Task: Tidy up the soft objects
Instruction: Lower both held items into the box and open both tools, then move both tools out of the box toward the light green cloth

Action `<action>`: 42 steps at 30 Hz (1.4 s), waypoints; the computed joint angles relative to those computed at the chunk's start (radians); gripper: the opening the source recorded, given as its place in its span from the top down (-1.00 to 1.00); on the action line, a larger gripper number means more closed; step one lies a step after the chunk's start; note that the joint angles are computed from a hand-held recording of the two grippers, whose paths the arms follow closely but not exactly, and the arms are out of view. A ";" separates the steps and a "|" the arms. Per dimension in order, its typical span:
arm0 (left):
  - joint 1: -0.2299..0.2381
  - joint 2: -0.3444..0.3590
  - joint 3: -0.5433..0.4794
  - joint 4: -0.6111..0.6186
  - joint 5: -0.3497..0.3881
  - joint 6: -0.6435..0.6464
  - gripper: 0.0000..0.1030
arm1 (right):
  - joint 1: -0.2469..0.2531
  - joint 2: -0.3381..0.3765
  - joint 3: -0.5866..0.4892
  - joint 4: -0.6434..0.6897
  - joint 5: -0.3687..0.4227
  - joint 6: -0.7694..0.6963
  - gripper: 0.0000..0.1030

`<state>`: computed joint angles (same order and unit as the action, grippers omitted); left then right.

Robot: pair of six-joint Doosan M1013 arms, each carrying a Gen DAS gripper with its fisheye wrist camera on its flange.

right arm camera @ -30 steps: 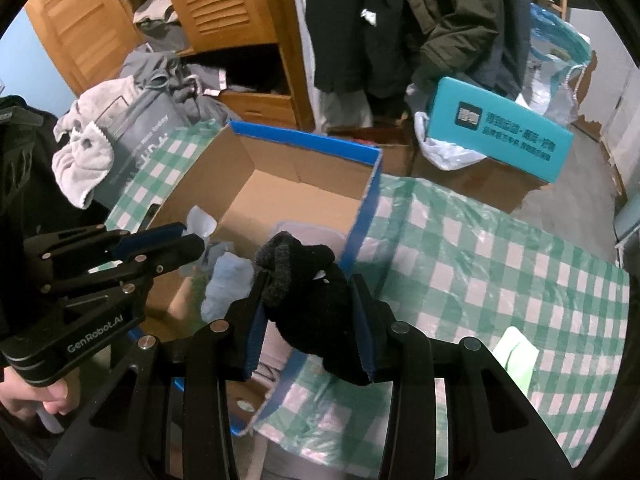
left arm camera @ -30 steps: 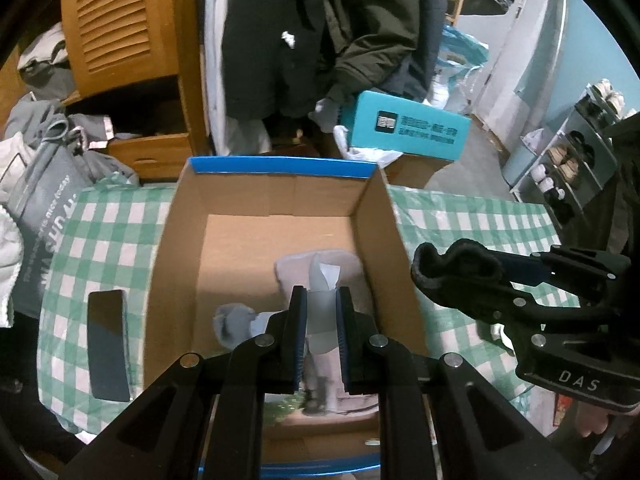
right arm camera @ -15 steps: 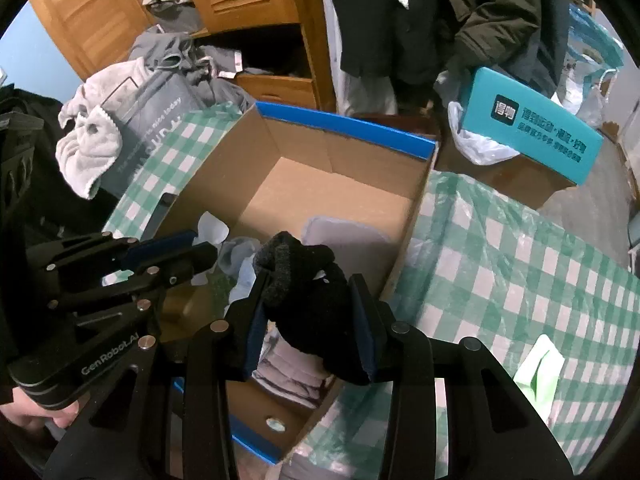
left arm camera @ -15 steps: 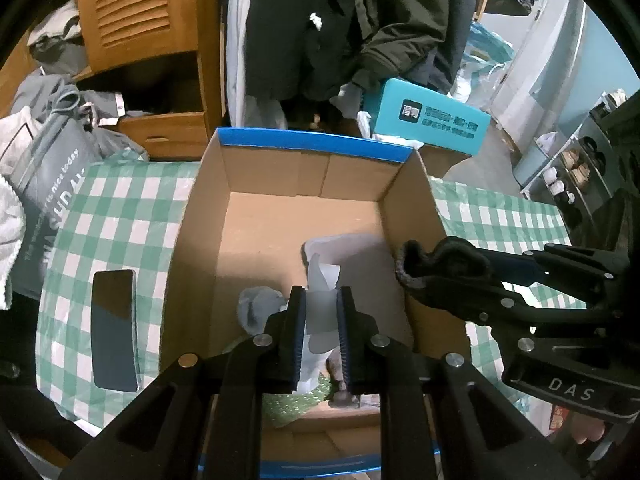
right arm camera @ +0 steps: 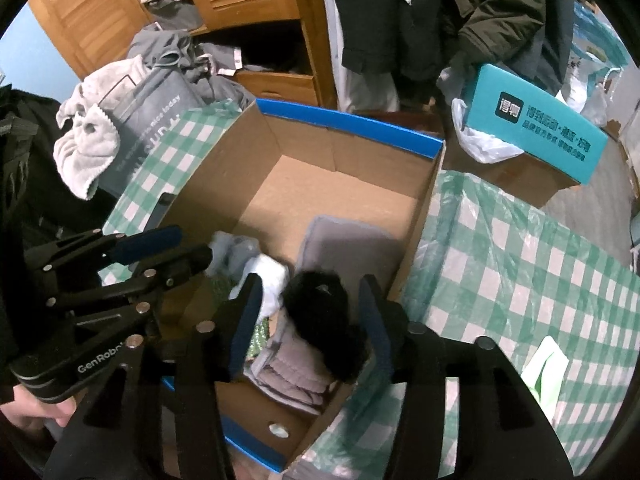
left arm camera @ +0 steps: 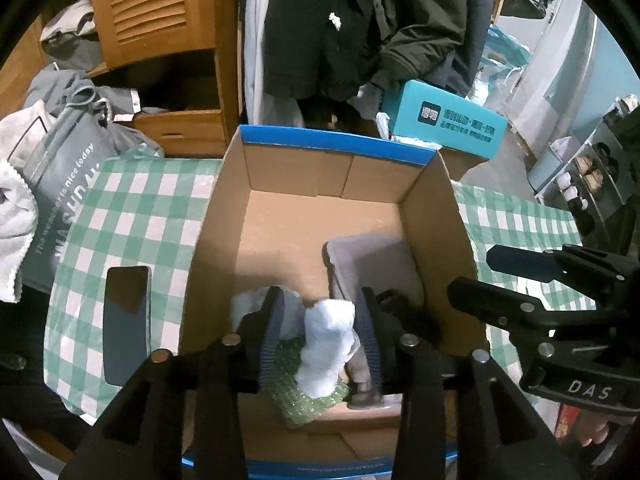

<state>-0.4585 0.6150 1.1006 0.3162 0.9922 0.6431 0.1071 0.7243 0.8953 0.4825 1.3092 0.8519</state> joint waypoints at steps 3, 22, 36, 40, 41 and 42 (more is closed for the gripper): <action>0.000 -0.002 0.002 -0.003 -0.003 0.002 0.25 | -0.003 0.001 -0.004 0.002 -0.002 0.006 -0.07; -0.023 0.047 -0.085 -0.050 0.021 0.076 0.03 | -0.056 0.000 0.002 -0.020 -0.026 0.060 -0.22; -0.050 0.112 -0.198 -0.075 0.077 0.157 -0.06 | -0.110 0.004 0.008 -0.041 -0.039 0.085 -0.28; -0.057 0.135 -0.238 -0.079 0.103 0.179 -0.06 | -0.124 0.004 0.008 -0.039 -0.046 0.088 -0.30; -0.059 0.141 -0.249 -0.080 0.111 0.185 -0.06 | -0.128 0.004 0.008 -0.039 -0.048 0.089 -0.33; -0.062 0.149 -0.264 -0.081 0.120 0.193 -0.06 | -0.131 0.005 0.006 -0.039 -0.049 0.090 -0.35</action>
